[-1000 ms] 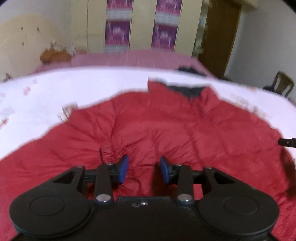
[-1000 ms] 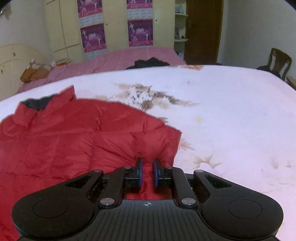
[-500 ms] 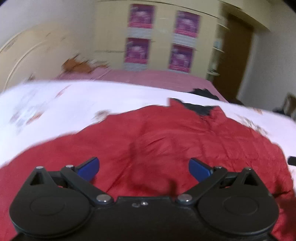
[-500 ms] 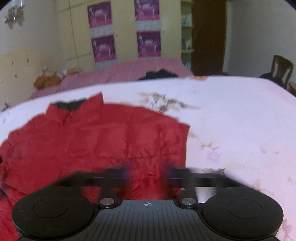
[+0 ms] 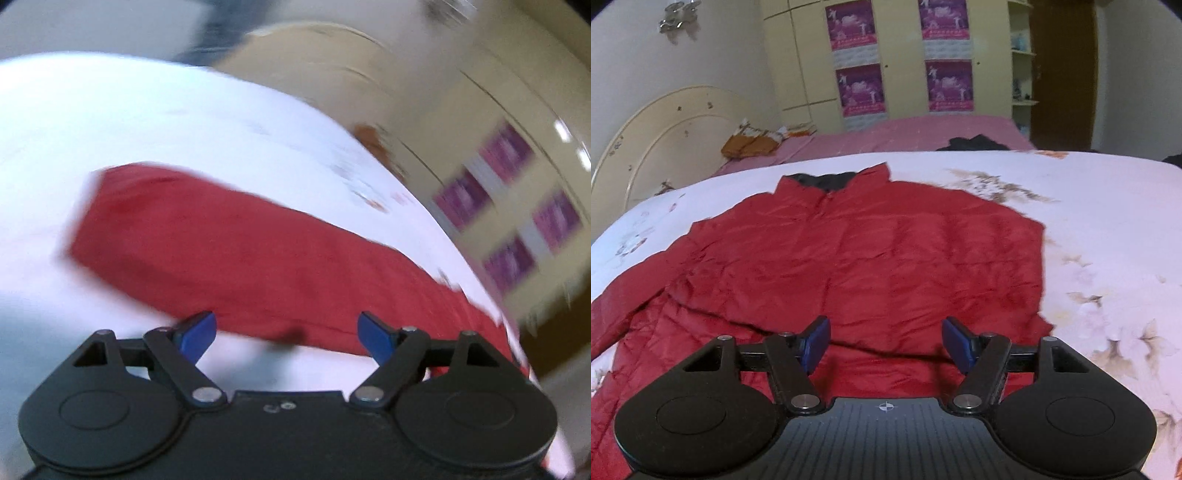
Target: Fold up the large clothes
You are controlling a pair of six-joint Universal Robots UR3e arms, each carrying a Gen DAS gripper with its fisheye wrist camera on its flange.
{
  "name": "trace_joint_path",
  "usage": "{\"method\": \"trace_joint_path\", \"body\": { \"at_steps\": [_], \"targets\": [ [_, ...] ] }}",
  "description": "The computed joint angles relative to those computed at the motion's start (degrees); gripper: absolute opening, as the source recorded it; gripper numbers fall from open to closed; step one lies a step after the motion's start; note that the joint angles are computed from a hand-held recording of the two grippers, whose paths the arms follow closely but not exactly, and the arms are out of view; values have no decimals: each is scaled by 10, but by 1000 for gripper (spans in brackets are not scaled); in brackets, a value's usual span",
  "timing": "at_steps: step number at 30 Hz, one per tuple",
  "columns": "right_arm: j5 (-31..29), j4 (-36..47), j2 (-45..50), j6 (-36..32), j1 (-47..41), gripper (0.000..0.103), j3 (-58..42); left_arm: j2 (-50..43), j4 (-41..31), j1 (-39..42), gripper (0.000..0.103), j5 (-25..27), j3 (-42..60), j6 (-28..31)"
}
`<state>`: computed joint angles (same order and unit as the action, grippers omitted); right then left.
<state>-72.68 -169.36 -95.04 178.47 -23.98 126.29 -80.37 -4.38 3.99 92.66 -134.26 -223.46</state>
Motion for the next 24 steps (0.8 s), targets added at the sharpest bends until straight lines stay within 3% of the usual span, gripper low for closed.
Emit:
{"method": "trace_joint_path", "body": {
  "at_steps": [3, 6, 9, 11, 12, 14, 15, 17, 19, 24],
  "targets": [
    [-6, -8, 31, -2, 28, 67, -26, 72, 11, 64, 82, -35, -70, -31],
    [-20, -14, 52, 8, 57, 67, -49, 60, 89, 111, 82, -68, -109, -80],
    [-29, -16, 68, 22, 71, 67, -68, -20, 213, 113, 82, -42, -121, -134],
    [-41, -17, 75, 28, 76, 67, -77, -58, 248, 90, 79, 5, -108, -157],
    [-49, -19, 79, 33, 78, 67, -82, -75, 254, 78, 71, 27, -97, -162],
    [-60, -14, 83, 44, 75, 67, -90, -105, 240, 77, 35, 38, -69, -145],
    [-62, -10, 83, 52, 70, 67, -93, -100, 213, 89, 11, 23, -63, -139],
    [-73, -3, 88, 71, 62, 67, -101, -58, 196, 132, 8, -18, -82, -116],
    [-80, 8, 91, 80, 54, 50, -108, -63, 179, 110, 7, 5, -46, -78],
    [-110, 15, 101, 97, 46, 49, -115, -140, 171, 14, 7, 33, 93, 2]
  ]
}}
